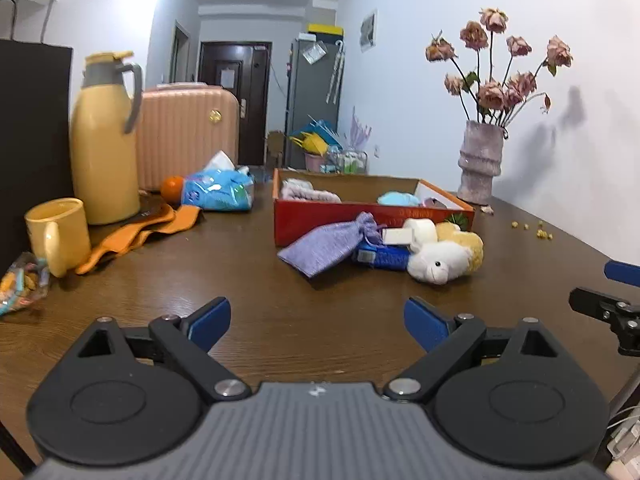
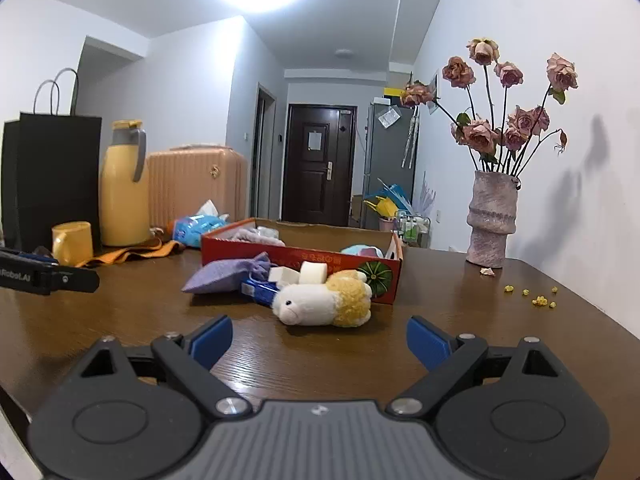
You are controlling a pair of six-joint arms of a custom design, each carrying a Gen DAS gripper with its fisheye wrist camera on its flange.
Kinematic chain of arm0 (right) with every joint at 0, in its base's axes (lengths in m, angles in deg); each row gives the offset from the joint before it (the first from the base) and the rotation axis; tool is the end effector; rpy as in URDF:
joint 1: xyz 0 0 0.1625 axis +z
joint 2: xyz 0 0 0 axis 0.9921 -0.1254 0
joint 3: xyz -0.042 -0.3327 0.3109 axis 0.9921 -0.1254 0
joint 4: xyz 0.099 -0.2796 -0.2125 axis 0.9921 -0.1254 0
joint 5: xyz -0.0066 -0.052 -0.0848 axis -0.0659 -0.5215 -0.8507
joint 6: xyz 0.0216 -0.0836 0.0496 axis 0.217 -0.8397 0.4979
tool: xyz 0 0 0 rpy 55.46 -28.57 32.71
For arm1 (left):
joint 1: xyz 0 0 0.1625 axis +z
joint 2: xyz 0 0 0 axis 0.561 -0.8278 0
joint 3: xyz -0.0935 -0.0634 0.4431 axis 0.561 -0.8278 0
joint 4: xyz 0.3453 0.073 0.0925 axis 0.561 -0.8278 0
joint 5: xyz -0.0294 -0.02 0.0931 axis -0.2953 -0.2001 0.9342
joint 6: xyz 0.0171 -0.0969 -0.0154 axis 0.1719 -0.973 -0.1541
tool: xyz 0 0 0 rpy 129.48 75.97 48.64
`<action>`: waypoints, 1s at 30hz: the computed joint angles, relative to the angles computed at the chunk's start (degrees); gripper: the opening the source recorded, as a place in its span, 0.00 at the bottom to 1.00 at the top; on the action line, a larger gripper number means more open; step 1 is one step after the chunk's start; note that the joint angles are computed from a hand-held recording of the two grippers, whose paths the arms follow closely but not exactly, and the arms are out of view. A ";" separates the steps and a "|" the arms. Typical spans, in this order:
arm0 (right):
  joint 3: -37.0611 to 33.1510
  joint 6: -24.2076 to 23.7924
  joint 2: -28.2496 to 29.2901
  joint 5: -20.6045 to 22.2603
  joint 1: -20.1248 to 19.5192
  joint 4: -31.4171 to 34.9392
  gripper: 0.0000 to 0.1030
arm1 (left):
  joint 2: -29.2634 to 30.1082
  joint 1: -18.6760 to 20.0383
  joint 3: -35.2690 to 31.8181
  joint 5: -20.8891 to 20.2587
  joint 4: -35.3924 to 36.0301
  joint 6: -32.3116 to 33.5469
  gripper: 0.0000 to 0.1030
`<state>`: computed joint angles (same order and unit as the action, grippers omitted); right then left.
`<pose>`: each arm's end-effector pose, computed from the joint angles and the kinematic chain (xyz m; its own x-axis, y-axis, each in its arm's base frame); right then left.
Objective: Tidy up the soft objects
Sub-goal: 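Withdraw both tools from the box back toward the pile, then grasp the white foam wedge with the left tool while the right tool grasps the white foam cylinder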
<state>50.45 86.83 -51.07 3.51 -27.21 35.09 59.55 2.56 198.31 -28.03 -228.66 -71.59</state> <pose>-0.0535 -0.3601 0.3049 -0.6459 0.1887 0.7397 -0.6890 0.2732 -0.6713 -0.3224 -0.4801 -0.0469 -0.6631 0.4938 -0.5626 0.7461 0.3758 -0.5496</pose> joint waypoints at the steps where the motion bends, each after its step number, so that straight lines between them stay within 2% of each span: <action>1: -0.29 -0.14 0.35 0.56 0.24 -0.56 0.91 | 0.09 0.31 -0.77 -0.54 1.33 -0.30 0.93; 3: -1.35 0.34 1.17 2.22 0.94 -1.22 0.90 | 0.38 0.84 -2.99 -2.03 4.63 -0.38 0.93; 6: -5.34 2.56 2.71 4.01 1.94 2.15 0.89 | 1.57 1.56 -8.10 -5.75 9.73 1.36 0.91; 8: -8.14 3.52 3.86 4.93 2.72 3.73 0.88 | 2.84 2.11 -13.18 -8.25 15.49 1.59 0.78; 10: -10.59 3.95 4.84 5.75 3.25 4.65 0.87 | 4.89 2.42 -19.91 -8.72 22.33 1.73 0.63; 13: -14.67 4.55 6.21 7.06 3.76 6.80 0.87 | 9.12 2.92 -30.11 -9.16 27.96 3.29 0.51; 15: -17.77 5.43 7.20 7.42 3.95 9.22 0.87 | 11.87 3.77 -37.65 -10.43 34.29 2.63 0.50; 18: -24.35 5.58 9.93 8.67 5.12 15.93 0.87 | 16.04 4.59 -47.21 -9.72 42.46 2.70 0.45; 20: -28.85 5.73 12.27 8.38 5.71 20.30 0.87 | 18.53 5.10 -51.80 -8.87 44.99 3.90 0.35; 22: -33.78 6.62 14.98 7.42 6.11 25.03 0.85 | 19.64 5.92 -54.38 -10.54 46.42 3.38 0.25; 25: -43.54 8.58 20.86 7.90 7.52 33.79 0.77 | 20.21 6.82 -56.57 -12.17 48.90 1.39 0.21; 27: -49.86 9.49 24.83 8.45 8.52 38.89 0.72 | 20.15 6.90 -55.97 -11.95 47.59 2.76 0.17; 29: -55.67 10.66 28.56 10.20 9.61 43.11 0.60 | 19.60 6.79 -54.49 -11.63 45.80 4.03 0.16; 30: -58.51 11.08 30.42 10.68 10.01 45.32 0.57 | 19.19 6.82 -53.93 -12.18 45.67 4.23 0.15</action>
